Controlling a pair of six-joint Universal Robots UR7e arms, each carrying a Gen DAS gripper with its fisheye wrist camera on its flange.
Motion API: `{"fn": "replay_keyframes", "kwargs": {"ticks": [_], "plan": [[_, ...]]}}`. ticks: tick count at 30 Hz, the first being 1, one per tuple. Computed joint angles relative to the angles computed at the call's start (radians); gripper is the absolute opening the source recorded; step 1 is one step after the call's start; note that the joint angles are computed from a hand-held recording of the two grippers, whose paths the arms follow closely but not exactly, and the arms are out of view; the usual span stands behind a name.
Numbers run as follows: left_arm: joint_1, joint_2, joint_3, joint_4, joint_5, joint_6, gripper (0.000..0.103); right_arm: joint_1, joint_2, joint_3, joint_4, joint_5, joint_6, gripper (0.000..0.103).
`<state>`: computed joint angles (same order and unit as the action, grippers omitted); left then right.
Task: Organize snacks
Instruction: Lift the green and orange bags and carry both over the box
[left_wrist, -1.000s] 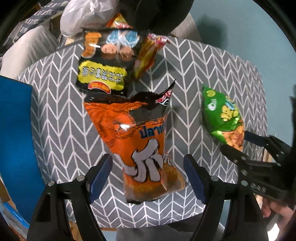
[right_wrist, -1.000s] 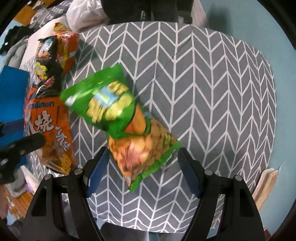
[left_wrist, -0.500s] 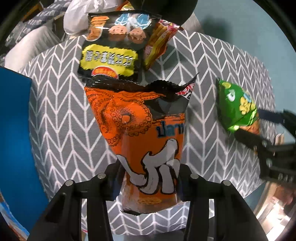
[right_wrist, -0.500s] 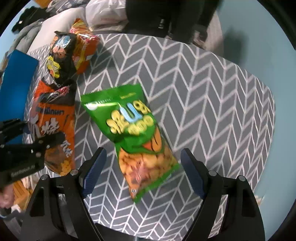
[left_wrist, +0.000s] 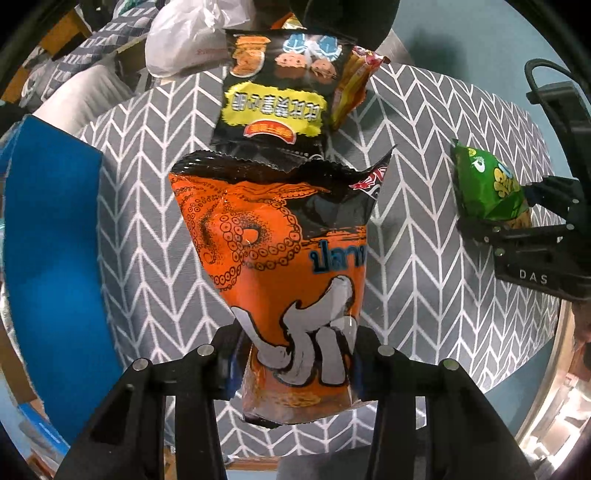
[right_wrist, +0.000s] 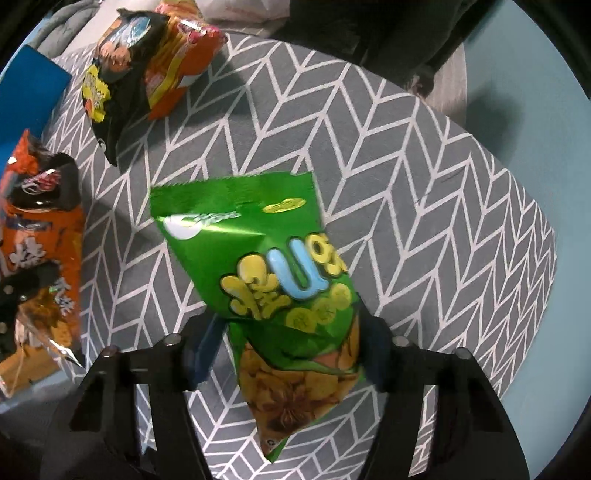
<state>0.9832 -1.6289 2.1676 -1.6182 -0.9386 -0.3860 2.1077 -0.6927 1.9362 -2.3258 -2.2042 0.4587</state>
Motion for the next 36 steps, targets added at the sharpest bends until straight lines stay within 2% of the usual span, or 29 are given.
{"fn": "replay_keyframes", "kwargs": {"ticks": [2, 8, 15, 23, 26, 36], "plan": [[-0.006, -0.011, -0.007, 0.017, 0.005, 0.002, 0.045, 0.0, 0.004, 0.007, -0.017, -0.003, -0.004, 0.055], [-0.047, -0.063, -0.025, 0.08, 0.011, -0.012, 0.045, 0.034, -0.026, 0.023, -0.013, 0.019, 0.031, 0.048], [-0.095, -0.124, -0.064, 0.154, 0.021, -0.011, 0.045, 0.107, -0.04, -0.017, 0.035, 0.044, 0.077, 0.047], [-0.084, -0.135, -0.145, 0.218, 0.072, 0.027, 0.045, 0.193, -0.083, -0.091, 0.13, 0.072, 0.094, 0.047], [-0.078, -0.152, -0.172, 0.244, 0.069, 0.021, 0.045, 0.216, -0.088, -0.124, 0.15, 0.078, 0.09, 0.047], [-0.078, -0.196, -0.244, 0.286, 0.098, 0.033, 0.045, 0.271, 0.019, -0.297, 0.172, 0.095, 0.046, 0.047]]}}
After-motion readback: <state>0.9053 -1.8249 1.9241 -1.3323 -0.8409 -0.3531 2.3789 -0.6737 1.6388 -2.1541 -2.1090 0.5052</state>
